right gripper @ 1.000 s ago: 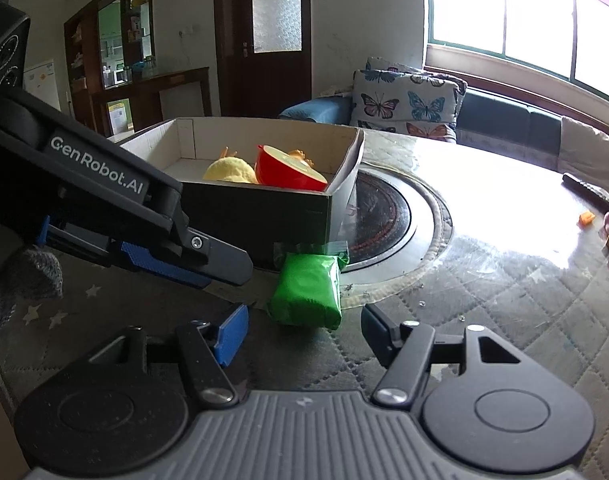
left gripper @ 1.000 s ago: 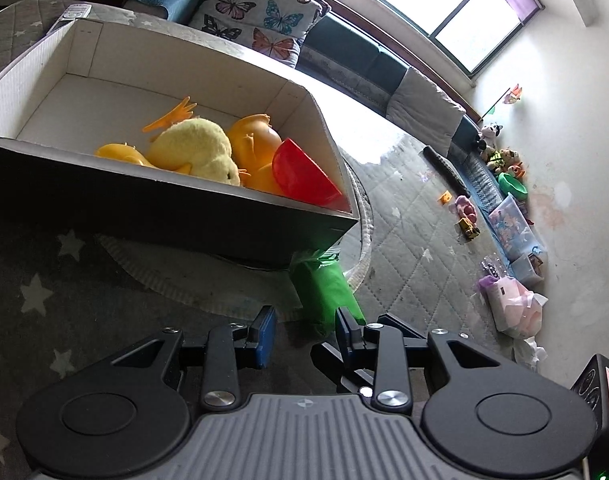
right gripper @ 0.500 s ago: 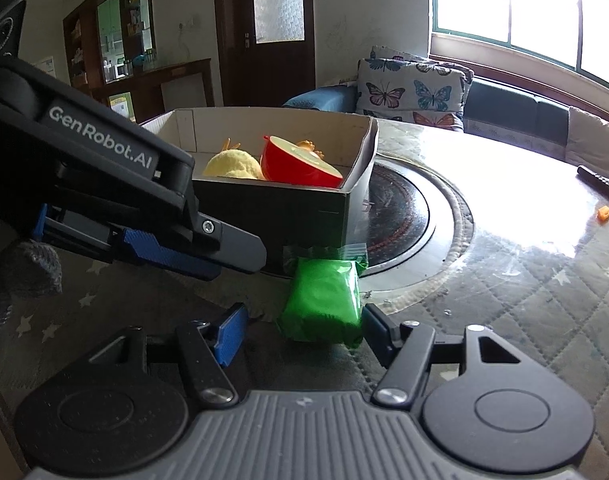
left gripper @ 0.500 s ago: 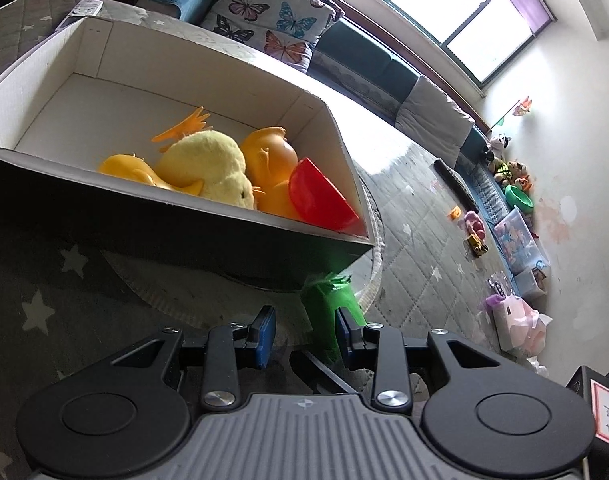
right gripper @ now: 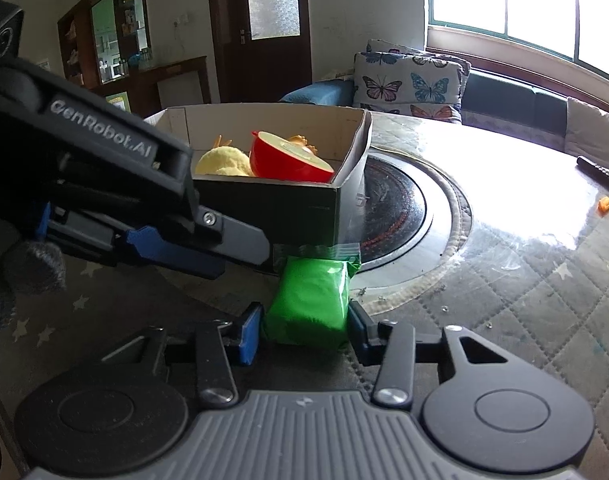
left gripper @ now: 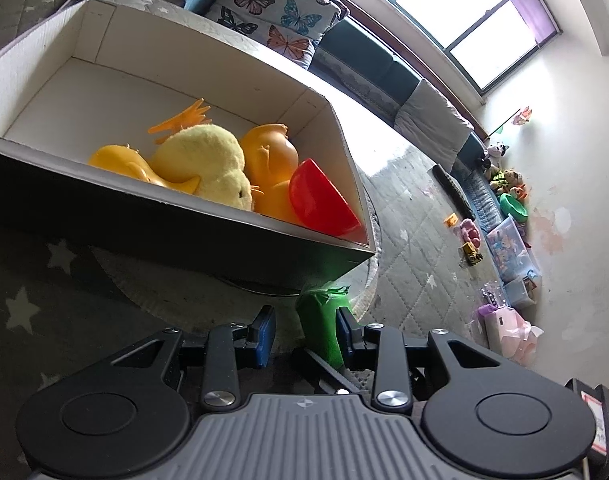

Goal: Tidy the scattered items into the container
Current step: 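Move both grippers down to the green packet beside the box, then close both grippers on the green packet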

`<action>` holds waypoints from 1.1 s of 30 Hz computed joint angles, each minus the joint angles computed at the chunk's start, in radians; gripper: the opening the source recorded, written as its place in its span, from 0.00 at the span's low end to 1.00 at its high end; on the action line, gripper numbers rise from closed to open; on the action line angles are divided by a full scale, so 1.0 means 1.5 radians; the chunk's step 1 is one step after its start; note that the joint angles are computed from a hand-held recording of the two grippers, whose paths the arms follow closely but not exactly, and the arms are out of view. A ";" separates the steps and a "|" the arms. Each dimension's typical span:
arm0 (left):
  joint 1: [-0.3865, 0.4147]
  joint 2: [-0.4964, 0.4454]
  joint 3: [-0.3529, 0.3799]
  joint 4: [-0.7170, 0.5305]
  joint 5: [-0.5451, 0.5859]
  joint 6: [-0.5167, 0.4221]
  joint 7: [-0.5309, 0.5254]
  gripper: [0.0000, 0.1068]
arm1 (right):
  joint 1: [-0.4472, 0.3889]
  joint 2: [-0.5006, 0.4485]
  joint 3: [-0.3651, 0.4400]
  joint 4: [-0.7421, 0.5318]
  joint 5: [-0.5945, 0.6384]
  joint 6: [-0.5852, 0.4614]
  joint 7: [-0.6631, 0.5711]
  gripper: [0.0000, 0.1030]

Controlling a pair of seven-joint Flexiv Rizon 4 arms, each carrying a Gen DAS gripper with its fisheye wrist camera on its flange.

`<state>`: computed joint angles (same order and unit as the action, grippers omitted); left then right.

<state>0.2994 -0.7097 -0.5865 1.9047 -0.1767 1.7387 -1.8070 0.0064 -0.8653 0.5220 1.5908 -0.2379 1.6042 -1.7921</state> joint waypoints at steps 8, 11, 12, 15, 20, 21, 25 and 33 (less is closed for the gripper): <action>0.027 -0.022 -0.034 -0.001 0.019 0.012 -0.009 0.34 | -0.057 -0.004 0.069 0.025 -0.001 -0.011 -0.051 0.43; 0.031 -0.027 -0.039 0.001 0.022 0.015 -0.015 0.34 | -0.086 -0.011 0.105 0.030 0.004 -0.023 -0.075 0.43; 0.036 -0.030 -0.044 0.002 0.025 0.015 -0.016 0.34 | -0.091 -0.012 0.111 0.032 0.007 -0.024 -0.083 0.43; 0.053 -0.039 -0.068 0.007 0.037 0.011 -0.012 0.34 | -0.104 -0.015 0.127 0.035 0.014 -0.030 -0.104 0.43; 0.056 -0.043 -0.073 0.008 0.038 0.001 -0.010 0.34 | -0.110 -0.012 0.135 0.042 0.023 -0.030 -0.138 0.43; 0.054 -0.042 -0.070 0.008 0.037 -0.002 -0.009 0.34 | -0.111 -0.011 0.136 0.044 0.024 -0.031 -0.144 0.43; 0.043 -0.034 -0.057 0.011 0.026 -0.013 0.002 0.34 | -0.104 -0.001 0.124 0.054 0.033 -0.020 -0.152 0.44; 0.049 -0.038 -0.068 0.019 0.024 -0.005 0.011 0.33 | -0.089 0.019 0.091 0.073 0.028 0.008 -0.128 0.46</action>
